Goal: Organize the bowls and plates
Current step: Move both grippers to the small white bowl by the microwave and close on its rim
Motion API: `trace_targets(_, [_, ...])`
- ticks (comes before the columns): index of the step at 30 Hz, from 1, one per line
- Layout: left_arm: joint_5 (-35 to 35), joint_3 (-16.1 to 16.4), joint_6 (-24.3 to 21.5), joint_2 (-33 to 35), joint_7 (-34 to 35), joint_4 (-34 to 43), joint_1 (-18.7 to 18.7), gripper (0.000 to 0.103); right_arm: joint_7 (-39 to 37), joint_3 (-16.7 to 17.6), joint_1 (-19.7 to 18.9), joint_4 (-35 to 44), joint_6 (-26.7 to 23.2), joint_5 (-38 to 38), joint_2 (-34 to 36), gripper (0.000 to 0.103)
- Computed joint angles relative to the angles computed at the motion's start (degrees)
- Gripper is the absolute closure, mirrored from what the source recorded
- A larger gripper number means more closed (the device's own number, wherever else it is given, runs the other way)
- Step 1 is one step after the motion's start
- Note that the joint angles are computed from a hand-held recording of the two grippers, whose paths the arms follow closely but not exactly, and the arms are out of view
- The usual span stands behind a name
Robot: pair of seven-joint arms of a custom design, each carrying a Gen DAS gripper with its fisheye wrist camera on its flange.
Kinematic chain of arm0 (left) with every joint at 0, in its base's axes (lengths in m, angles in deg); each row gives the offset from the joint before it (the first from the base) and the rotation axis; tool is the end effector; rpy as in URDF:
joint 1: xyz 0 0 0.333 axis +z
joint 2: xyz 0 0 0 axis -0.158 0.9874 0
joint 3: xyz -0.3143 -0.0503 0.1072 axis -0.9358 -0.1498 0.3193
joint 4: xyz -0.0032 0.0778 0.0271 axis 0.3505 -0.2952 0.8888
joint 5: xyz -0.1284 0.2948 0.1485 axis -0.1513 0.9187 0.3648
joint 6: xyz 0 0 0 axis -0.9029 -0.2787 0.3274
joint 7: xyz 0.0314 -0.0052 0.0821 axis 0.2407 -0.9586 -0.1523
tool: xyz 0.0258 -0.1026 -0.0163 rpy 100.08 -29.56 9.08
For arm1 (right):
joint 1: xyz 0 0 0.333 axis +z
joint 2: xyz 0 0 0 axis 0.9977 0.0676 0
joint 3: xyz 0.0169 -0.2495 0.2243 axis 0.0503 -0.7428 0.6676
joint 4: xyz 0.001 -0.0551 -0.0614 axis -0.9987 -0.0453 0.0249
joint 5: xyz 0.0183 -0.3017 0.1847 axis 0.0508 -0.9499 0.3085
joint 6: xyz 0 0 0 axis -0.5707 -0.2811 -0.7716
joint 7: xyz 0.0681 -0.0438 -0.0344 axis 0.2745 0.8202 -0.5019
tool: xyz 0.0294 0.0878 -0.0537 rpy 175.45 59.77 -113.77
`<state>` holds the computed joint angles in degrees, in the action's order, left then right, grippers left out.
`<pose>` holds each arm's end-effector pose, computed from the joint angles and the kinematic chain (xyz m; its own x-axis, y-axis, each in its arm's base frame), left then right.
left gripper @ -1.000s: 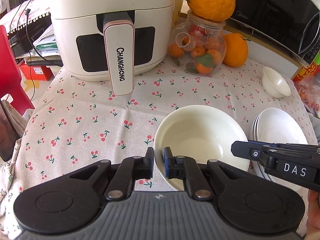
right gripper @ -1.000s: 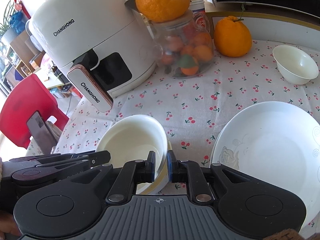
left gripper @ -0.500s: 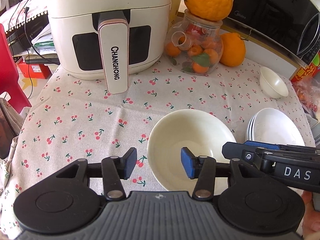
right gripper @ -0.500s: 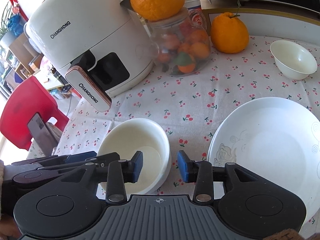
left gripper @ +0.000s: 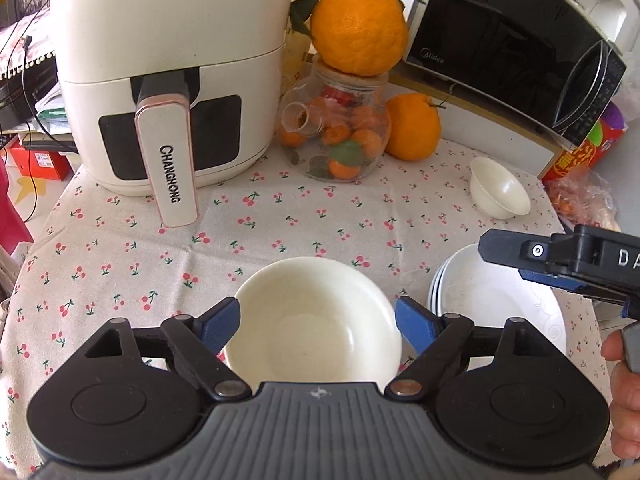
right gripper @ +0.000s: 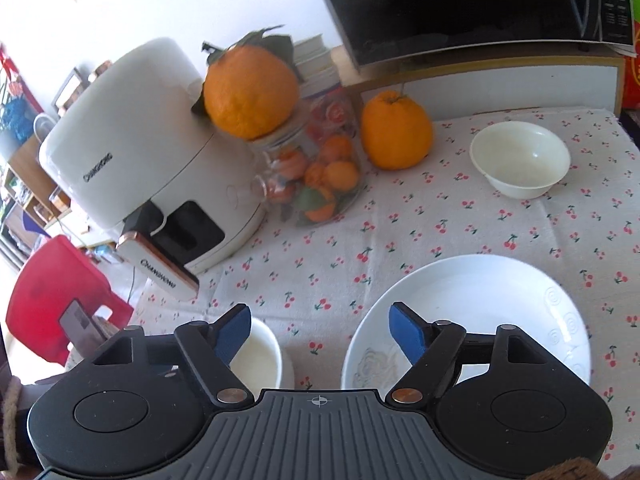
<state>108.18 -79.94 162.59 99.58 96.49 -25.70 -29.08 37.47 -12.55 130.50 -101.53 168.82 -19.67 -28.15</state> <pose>0.5627 -0.3425 0.3698 -0.3031 -0.9308 0.2042 -0.7857 0.1229 -0.6062 0.5263 0.2428 0.3732 -0.1520 -0.8969 -0.4152 -0.7038 0.3932 -0.5917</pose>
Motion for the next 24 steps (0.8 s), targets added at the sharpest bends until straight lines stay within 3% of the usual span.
trace_targets(3, [0.11, 0.25, 0.07, 0.51, -0.75, 1.3, -1.26, 0.01, 0.3, 0.95, -2.03, -2.42, 2.55, 1.86, -1.85, 0.02])
trace_targets(7, [-0.47, -0.53, -0.75, 2.03, -1.18, 4.17, -2.43, 0.001, 0.41, 6.4, -8.65, -4.72, 4.98, 3.66, -3.77, 0.017])
trace_targets(11, [-0.72, -1.34, -2.76, 4.15, -1.15, 8.15, -3.8, 0.001, 1.46, 11.85, -15.21, -7.55, 7.72, 4.07, -5.32, 0.015])
trace_targets(13, [-1.05, -2.46, -4.02, 5.34, -0.17, 10.22, -3.91, 0.001, 0.54, 11.69, -15.54, -8.11, 7.82, 6.25, -5.63, 0.015])
trace_targets(14, [-1.22, -3.07, -4.8, 5.91, 0.54, 11.35, -3.96, 0.001, -1.35, 9.78, -13.81, -7.74, 7.02, 9.19, -5.68, 0.015])
trace_targets(17, [-0.89, -2.6, -6.87, 8.0, 1.59, 15.3, -5.71, 0.001, -2.72, 8.29, -13.43, -7.17, 5.8, 13.94, -6.13, 0.015])
trace_targets(20, [-0.99, -2.3, -10.89, 11.0, 2.57, 21.21, -7.4, 0.001, 3.66, 14.62, -21.96, -8.15, 6.64, 8.52, -6.92, 0.014])
trace_targets(22, [-1.32, -2.2, -12.83, 13.05, 3.09, 25.06, -8.21, 0.001, 3.15, 12.69, -21.18, -7.25, 5.56, 9.59, -6.85, 0.014])
trace_targets(24, [-0.58, -0.87, -13.7, 15.04, 3.02, 28.79, -9.79, 0.001, 0.05, 6.51, -16.29, -5.35, 3.31, 12.8, -6.1, 0.014])
